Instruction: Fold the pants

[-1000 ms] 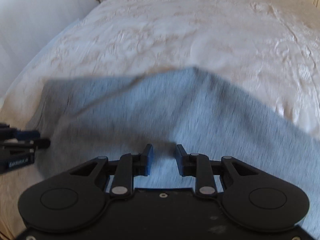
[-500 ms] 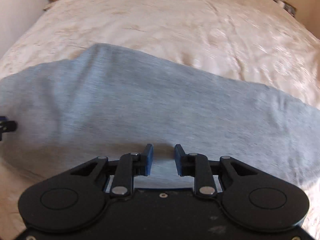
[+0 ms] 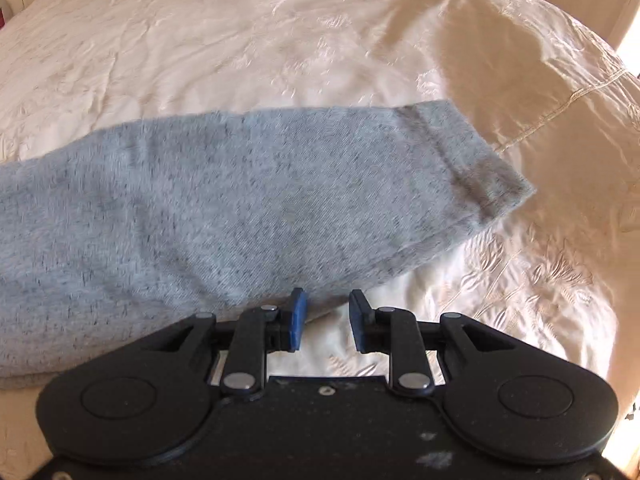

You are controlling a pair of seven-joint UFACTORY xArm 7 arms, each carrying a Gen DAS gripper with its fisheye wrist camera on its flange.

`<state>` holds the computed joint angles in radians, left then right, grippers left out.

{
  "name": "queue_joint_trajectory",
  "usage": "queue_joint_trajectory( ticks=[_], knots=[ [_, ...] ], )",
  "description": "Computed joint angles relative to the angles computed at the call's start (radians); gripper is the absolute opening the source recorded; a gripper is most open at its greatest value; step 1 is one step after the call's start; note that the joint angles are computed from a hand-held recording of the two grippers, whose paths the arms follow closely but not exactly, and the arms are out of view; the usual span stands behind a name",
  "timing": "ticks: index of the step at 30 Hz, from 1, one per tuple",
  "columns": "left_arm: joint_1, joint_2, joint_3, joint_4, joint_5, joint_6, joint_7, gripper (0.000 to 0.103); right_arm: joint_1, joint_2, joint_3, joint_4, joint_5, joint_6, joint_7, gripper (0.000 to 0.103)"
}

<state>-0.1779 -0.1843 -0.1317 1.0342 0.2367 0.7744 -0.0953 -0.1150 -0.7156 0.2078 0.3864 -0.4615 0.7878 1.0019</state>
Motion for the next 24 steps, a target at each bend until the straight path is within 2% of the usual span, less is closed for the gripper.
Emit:
queue_joint_trajectory(
  ticks=[3, 7, 8, 10, 12, 13, 16, 18, 21, 24],
  knots=[
    [-0.064, 0.018, -0.065, 0.023, -0.009, -0.022, -0.059, 0.039, -0.076, -0.069, -0.032, -0.054, -0.105, -0.114, -0.034, 0.028],
    [-0.148, 0.11, -0.126, 0.055, 0.047, -0.073, -0.158, 0.041, -0.183, -0.022, -0.136, -0.089, -0.114, -0.21, -0.156, 0.029],
    [-0.169, 0.158, -0.137, 0.09, 0.088, -0.03, -0.197, 0.041, -0.201, 0.008, -0.165, -0.084, -0.097, -0.201, -0.204, 0.029],
    [-0.239, 0.276, -0.127, 0.188, 0.166, 0.12, -0.241, 0.04, -0.199, -0.021, -0.283, -0.112, -0.013, -0.246, -0.32, 0.029],
    [-0.273, 0.299, -0.127, 0.22, 0.242, 0.151, -0.293, 0.032, -0.202, -0.093, -0.358, -0.134, 0.043, -0.266, -0.411, 0.03],
    [-0.293, 0.302, -0.12, 0.242, 0.244, 0.171, -0.296, 0.032, -0.205, -0.137, -0.4, -0.143, 0.064, -0.269, -0.466, 0.031],
    [-0.317, 0.279, -0.108, 0.27, 0.157, 0.146, -0.269, 0.038, -0.261, -0.2, -0.461, -0.148, 0.104, -0.274, -0.544, 0.038],
    [-0.339, 0.281, -0.109, 0.287, 0.171, 0.115, -0.27, 0.039, -0.273, -0.197, -0.523, -0.137, 0.147, -0.28, -0.605, 0.04],
    [-0.372, 0.352, -0.115, 0.345, 0.164, 0.052, -0.233, 0.039, -0.219, -0.123, -0.649, -0.09, 0.251, -0.262, -0.717, 0.041],
    [-0.422, 0.485, -0.103, 0.471, 0.144, 0.064, -0.202, 0.039, -0.167, -0.083, -0.739, -0.072, 0.348, -0.243, -0.814, 0.042]
  ],
)
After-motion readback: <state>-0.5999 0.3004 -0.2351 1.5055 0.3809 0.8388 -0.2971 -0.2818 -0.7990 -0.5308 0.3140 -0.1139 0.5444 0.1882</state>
